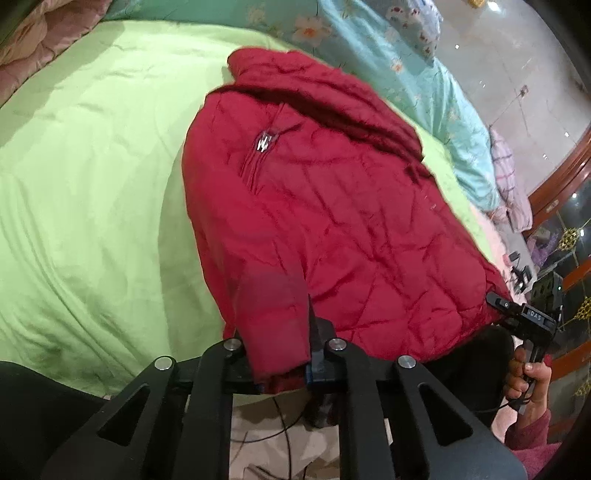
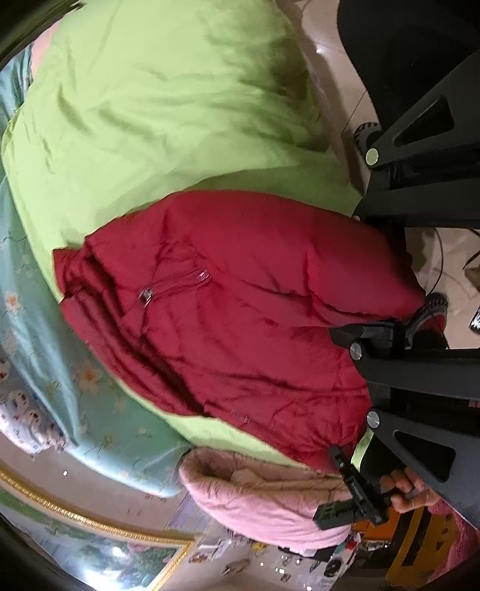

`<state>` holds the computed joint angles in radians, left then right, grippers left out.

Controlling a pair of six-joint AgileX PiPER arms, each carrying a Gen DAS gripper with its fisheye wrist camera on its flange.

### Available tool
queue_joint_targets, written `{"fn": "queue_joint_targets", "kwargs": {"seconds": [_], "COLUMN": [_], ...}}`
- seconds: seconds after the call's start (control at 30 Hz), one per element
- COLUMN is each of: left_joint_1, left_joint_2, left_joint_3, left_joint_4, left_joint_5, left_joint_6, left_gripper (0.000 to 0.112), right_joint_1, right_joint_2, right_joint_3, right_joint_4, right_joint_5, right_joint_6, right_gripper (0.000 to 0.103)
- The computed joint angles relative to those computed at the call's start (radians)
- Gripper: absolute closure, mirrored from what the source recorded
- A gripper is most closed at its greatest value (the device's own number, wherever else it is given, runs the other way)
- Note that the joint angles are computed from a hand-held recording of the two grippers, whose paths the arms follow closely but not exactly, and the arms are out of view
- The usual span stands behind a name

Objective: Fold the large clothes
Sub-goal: 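Lift the hem with both tools and fold it over toward the collar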

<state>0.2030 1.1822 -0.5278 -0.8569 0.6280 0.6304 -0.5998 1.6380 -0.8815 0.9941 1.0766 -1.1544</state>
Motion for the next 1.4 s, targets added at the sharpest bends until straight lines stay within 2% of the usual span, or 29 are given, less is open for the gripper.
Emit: {"fn": "queue_joint_targets", "kwargs": {"seconds": [0.23, 0.4, 0.6, 1.0, 1.27, 1.4], "left_joint_1": [0.014, 0.018, -0.019, -0.058, -0.064, -0.081], "left_joint_2": [-0.038, -0.002, 0.071, 0.217, 0.407, 0.542], "left_joint_3": [-0.074, -0.170, -0.279, -0.503, -0.750, -0.926], "left_joint_4": [-0.113, -0.143, -0.138, -0.073, -0.004, 0.099], "left_joint_5": [-0.005, -0.015, -0.067, -0.128, -0.123, -0.113], "left_joint_6": [0.066, 0.091, 0.083, 0.021, -0.056, -0.168], "left_gripper": [0.103, 0.103, 0.103, 0.103, 0.103, 0.103], "right_joint_1": [-0.033, 0.009, 0.066, 0.195, 0.291, 0.327], "right_joint_2": [-0.034, -0.035, -0.012, 0.091, 0.261, 0.384], "right_joint_3": [-0.026, -0.086, -0.189, -0.447, -0.751, -0.945], "right_joint_4": [0.114, 0.163, 0.216, 0.254, 0.208, 0.156], "right_joint_5": [0.106, 0.113, 0.107, 0.008, -0.093, -0.117], "right_joint_6": [-0.057, -0.050, -0.020, 0.086, 0.252, 0.367], "right_gripper": [0.084, 0.085, 0.086, 0.087, 0.087, 0.087]}}
